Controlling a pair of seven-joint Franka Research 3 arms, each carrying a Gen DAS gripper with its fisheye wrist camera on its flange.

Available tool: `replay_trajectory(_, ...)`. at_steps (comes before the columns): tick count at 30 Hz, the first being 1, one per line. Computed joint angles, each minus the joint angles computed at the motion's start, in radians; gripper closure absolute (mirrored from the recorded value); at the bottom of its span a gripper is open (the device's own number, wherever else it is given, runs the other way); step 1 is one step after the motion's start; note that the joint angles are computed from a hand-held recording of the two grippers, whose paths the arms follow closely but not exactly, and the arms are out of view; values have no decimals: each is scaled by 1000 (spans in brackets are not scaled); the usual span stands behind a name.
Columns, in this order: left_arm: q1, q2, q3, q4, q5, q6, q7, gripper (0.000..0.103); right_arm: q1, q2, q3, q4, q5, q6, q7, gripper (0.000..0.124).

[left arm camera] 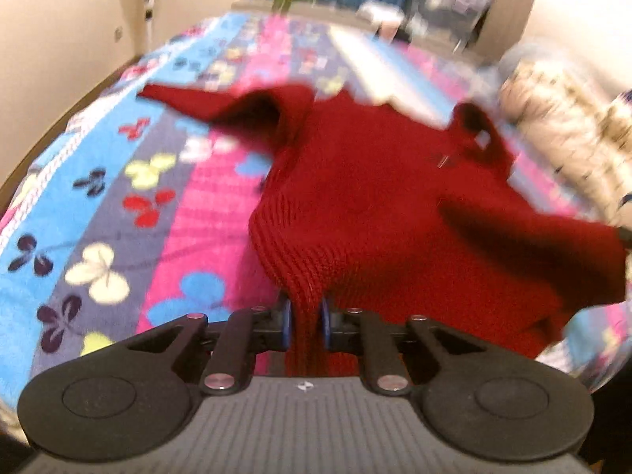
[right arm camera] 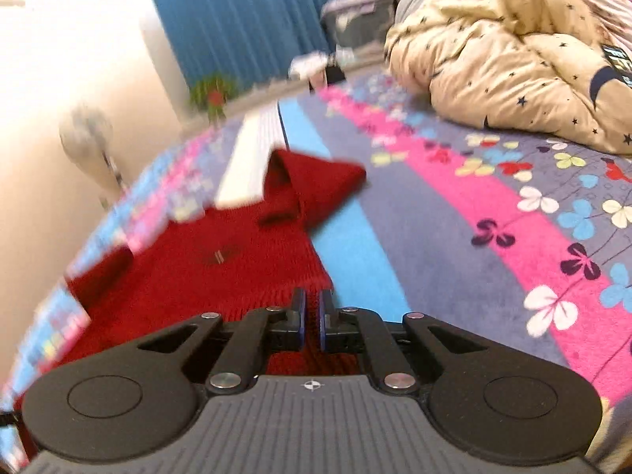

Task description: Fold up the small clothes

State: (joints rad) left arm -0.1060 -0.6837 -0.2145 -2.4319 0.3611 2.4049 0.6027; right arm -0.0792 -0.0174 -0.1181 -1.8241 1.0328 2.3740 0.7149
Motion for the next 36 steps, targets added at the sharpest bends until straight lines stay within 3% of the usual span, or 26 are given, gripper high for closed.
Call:
replay_trajectory(2,-6,-64,21,-51,4,87,-5,88,-13,-16,-16,-3,111,-17,-54,119)
replay_trajectory(3,-5,-78,26,-57,-3,92,-5,88,-19,-17,-23,1,124,-18,-35,119)
replay_trajectory(5,-6,-75,40,-47,-47,17,-5,88,-35,34,-33,57,-32,-65,120,119)
replay_trajectory(7,-18,-12,61,-1,-104,-103,21,87,-61,142,-36,182,-260,-265,370,118)
replay_trajectory(8,-17,24,55,28,-107,-153,39,87,-76,173,-17,212,-343,-316,441,118)
replay_trajectory(9,-22,53,53,55,-105,-195,72,87,-56,175,-21,209,-419,-311,452,119)
replay_trajectory(10,-19,78,43,76,-95,-213,83,86,-37,157,-10,179,-516,-255,441,119)
replay_trajectory(12,-8,102,26,97,-73,-209,71,85,-26,120,8,119,-553,-158,396,115)
replay_trajectory(14,0,98,18,93,-55,-186,46,82,-39,119,13,127,-482,-177,361,115)
replay_trajectory(16,4,105,20,95,-55,-182,27,77,-43,125,15,138,-467,-204,360,105)
replay_trajectory(18,0,108,19,95,-62,-206,19,73,-35,130,19,134,-507,-218,358,82)
replay_trajectory(22,-15,122,35,94,-84,-228,36,69,-18,160,23,155,-619,-295,360,78)
replay_trajectory(25,-20,128,40,95,-99,-233,47,69,-17,154,29,147,-623,-334,317,80)
replay_trajectory(27,-22,134,40,98,-101,-238,56,69,-17,141,33,133,-601,-335,269,103)
replay_trajectory(29,-22,140,37,103,-99,-241,60,69,-16,121,30,111,-580,-305,257,117)
replay_trajectory(33,-24,146,35,108,-96,-242,69,69,-27,101,15,96,-490,-189,335,118)
replay_trajectory(36,-26,159,31,119,-93,-261,81,69,-21,108,16,96,-539,-176,363,118)
